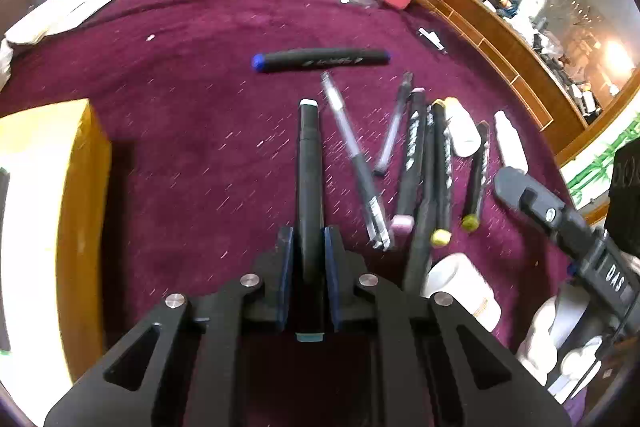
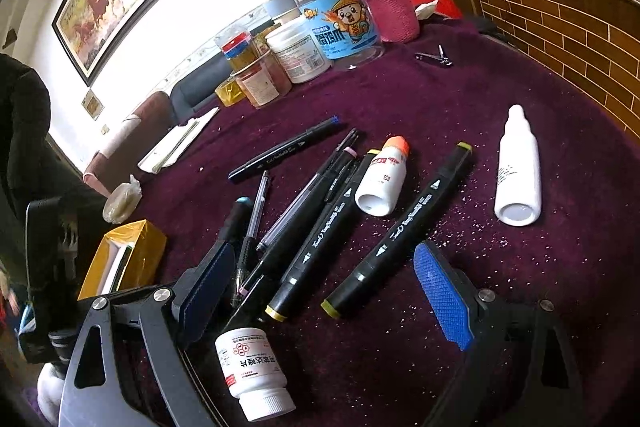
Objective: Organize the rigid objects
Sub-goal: 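Grasp another black marker with left while right grasps the red-label pill bottle, then carry marker and bottle into the white box and open both tools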
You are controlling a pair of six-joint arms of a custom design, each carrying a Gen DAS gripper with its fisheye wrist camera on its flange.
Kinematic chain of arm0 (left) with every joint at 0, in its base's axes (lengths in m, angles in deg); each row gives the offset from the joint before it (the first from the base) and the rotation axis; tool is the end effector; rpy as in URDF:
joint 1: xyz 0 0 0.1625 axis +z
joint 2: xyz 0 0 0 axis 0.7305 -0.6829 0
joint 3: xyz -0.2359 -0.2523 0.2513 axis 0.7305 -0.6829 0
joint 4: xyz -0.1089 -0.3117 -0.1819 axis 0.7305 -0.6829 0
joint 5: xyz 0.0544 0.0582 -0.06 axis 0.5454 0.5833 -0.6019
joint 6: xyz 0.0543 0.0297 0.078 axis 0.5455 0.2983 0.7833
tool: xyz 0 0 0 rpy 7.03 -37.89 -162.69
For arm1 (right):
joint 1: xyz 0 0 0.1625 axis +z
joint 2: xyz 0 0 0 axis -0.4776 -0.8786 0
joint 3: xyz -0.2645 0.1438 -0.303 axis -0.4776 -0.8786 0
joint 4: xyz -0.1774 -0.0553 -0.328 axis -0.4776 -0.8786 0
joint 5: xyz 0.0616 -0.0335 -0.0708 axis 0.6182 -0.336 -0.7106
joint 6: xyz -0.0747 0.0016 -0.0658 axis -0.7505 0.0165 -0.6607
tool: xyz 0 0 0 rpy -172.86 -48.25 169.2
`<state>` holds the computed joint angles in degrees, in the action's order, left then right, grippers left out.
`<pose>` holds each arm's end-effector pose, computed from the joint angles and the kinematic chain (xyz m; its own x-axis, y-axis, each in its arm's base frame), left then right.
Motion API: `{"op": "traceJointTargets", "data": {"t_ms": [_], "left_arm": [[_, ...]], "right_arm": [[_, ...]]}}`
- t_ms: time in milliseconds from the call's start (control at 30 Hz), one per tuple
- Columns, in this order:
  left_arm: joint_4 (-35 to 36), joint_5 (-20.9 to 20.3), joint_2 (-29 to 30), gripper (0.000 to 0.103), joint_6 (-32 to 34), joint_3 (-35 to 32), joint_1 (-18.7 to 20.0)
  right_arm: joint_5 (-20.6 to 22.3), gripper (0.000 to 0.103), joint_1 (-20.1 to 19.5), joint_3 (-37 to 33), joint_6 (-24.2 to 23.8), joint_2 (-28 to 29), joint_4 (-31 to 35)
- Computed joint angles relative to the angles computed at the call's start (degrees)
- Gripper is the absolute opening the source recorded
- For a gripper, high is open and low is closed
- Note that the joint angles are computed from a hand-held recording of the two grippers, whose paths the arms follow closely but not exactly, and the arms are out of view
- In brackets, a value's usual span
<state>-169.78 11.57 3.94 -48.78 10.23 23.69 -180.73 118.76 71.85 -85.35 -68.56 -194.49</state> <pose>-0.0793 -0.7434 0.0713 -0.7559 0.4965 -0.4268 0.5826 0.8075 -0.0924 0.1004 -0.6347 0.0288 -0.9267 0.2151 0.3080 -0.1294 0.5870 -0.7992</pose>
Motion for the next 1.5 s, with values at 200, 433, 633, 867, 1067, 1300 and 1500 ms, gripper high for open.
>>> {"op": "traceJointTargets", "data": {"t_ms": [200,433,633,867,1067,1300,1500], "left_arm": [[-4.1,6.3,3.2,0.016,1.6,-1.1,-2.1],[-7.8,4.1,2.9,0.012,5.1,0.9,-1.9],[-10.2,-5.9,-4.1,0.012,1.4,6.8,0.2],[-13.1,-16.5,-13.7,0.012,0.4,14.5,2.9],[-13.3,-20.5,-19.0,0.012,-1.1,16.7,6.1],[-14.4,-14.0,-22.1,0.012,-1.4,15.2,9.4],[-11.1,-8.8,-19.5,0.012,-2.2,7.9,11.5]], "right_arm": [[-0.7,0.088,0.6,-0.6,-1.2,0.4,0.3],[-1.5,0.088,0.3,-1.1,-0.8,0.4,1.7],[-0.7,0.088,0.2,-0.9,-1.7,0.3,2.2],[2.8,0.088,1.8,4.2,-5.2,-2.0,6.8],[-8.2,0.06,5.7,-0.1,-11.7,2.0,11.0],[-10.9,0.03,6.1,-1.7,-9.3,2.7,14.9],[-1.4,0.03,7.3,1.5,-2.8,-1.5,17.5]]}}
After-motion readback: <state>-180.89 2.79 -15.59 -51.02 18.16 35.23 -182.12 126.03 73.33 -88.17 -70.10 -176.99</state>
